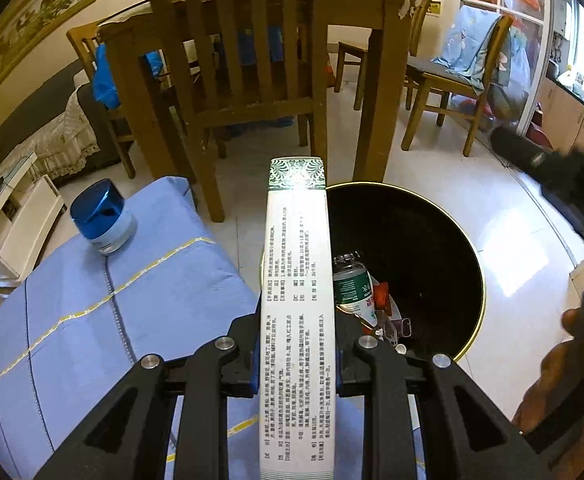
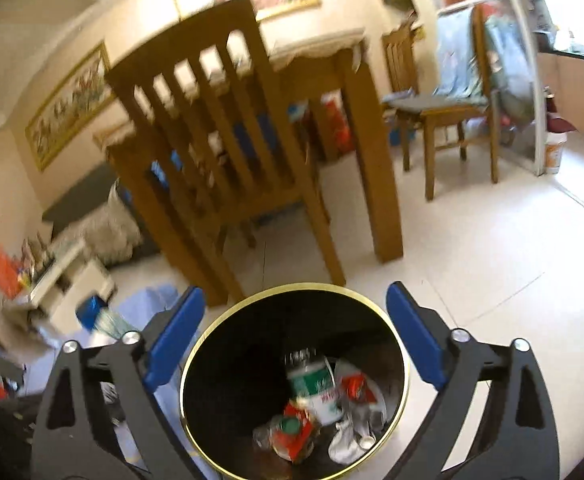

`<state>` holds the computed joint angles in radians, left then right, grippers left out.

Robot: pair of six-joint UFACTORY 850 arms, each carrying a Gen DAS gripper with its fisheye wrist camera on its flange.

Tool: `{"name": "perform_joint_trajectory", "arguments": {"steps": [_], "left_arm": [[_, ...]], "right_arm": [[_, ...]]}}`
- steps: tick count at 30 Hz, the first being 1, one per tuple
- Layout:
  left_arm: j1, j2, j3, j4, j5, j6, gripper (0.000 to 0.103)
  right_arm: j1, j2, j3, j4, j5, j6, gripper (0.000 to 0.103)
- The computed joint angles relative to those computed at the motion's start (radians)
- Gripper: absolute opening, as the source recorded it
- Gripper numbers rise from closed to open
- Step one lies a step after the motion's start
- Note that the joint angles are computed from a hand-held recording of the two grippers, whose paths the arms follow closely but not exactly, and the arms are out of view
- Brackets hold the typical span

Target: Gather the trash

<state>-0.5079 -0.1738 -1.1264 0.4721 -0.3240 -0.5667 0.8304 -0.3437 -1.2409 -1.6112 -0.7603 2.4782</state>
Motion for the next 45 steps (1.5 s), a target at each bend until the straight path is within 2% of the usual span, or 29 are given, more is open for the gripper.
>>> {"name": "perform_joint_trajectory", "arguments": {"steps": [1,6,9,11,12,14,16,21,23,28,31,34,36,38,39,42,43,45], "left_arm": [[-0.004,-0.008,-0.008,0.014,-0.002,-0.010,0.023],[-0.025,-0.068,-0.073,0.026,-0.020,0.000,0.023],[-0.036,-0.115,-0.131,-0.027,-0.036,0.074,0.025],[-0.043,-0.133,-0.153,0.004,-0.051,0.046,0.041],[-0.050,-0.141,-0.162,0.045,-0.055,0.012,0.058],[-0.060,-0.143,-0.161,0.109,-0.041,-0.028,0.061],[-0.062,-0.135,-0.148,0.086,-0.025,0.005,0.061],[-0.060,-0.098,-0.100,0.130,-0.023,-0.044,0.061],[-0.050,-0.065,-0.068,0.162,-0.021,-0.093,0.067],[-0.027,0.075,0.060,0.420,-0.034,-0.362,0.097],[0.013,0.179,0.148,0.495,-0.067,-0.455,0.097],[0.079,0.263,0.215,0.457,-0.124,-0.450,0.097],[0.130,0.319,0.259,0.454,-0.191,-0.453,0.097],[0.185,0.368,0.292,0.418,-0.217,-0.420,0.097],[0.231,0.403,0.312,0.370,-0.230,-0.383,0.097],[0.303,0.469,0.338,0.317,-0.302,-0.355,0.096],[0.323,0.497,0.348,0.331,-0.335,-0.364,0.096],[0.366,0.569,0.374,0.338,-0.354,-0.354,0.096]], "right_arm": [[0.006,0.007,0.012,-0.017,-0.033,0.038,0.096],[0.008,0.038,0.065,-0.062,-0.093,0.154,0.097],[0.011,0.055,0.094,-0.081,-0.124,0.217,0.097],[0.014,0.071,0.114,-0.078,-0.145,0.236,0.097],[0.016,0.073,0.117,-0.075,-0.153,0.240,0.097],[0.016,0.077,0.124,-0.070,-0.157,0.249,0.097],[0.015,0.080,0.132,-0.070,-0.155,0.260,0.097],[0.014,0.082,0.134,-0.069,-0.156,0.261,0.097],[0.014,0.081,0.134,-0.066,-0.158,0.257,0.097],[0.008,0.057,0.098,-0.026,-0.122,0.178,0.097],[-0.003,0.014,0.034,0.037,-0.016,0.034,0.097],[0.009,-0.045,-0.073,0.177,0.075,-0.206,0.097],[0.027,-0.087,-0.141,0.263,0.138,-0.340,0.097],[0.058,-0.140,-0.219,0.359,0.222,-0.468,0.097],[0.072,-0.170,-0.259,0.423,0.246,-0.545,0.097],[0.108,-0.259,-0.391,0.697,0.331,-0.839,0.097],[0.116,-0.286,-0.436,0.801,0.349,-0.944,0.098],[0.147,-0.372,-0.591,0.963,0.291,-1.153,0.097]]}}
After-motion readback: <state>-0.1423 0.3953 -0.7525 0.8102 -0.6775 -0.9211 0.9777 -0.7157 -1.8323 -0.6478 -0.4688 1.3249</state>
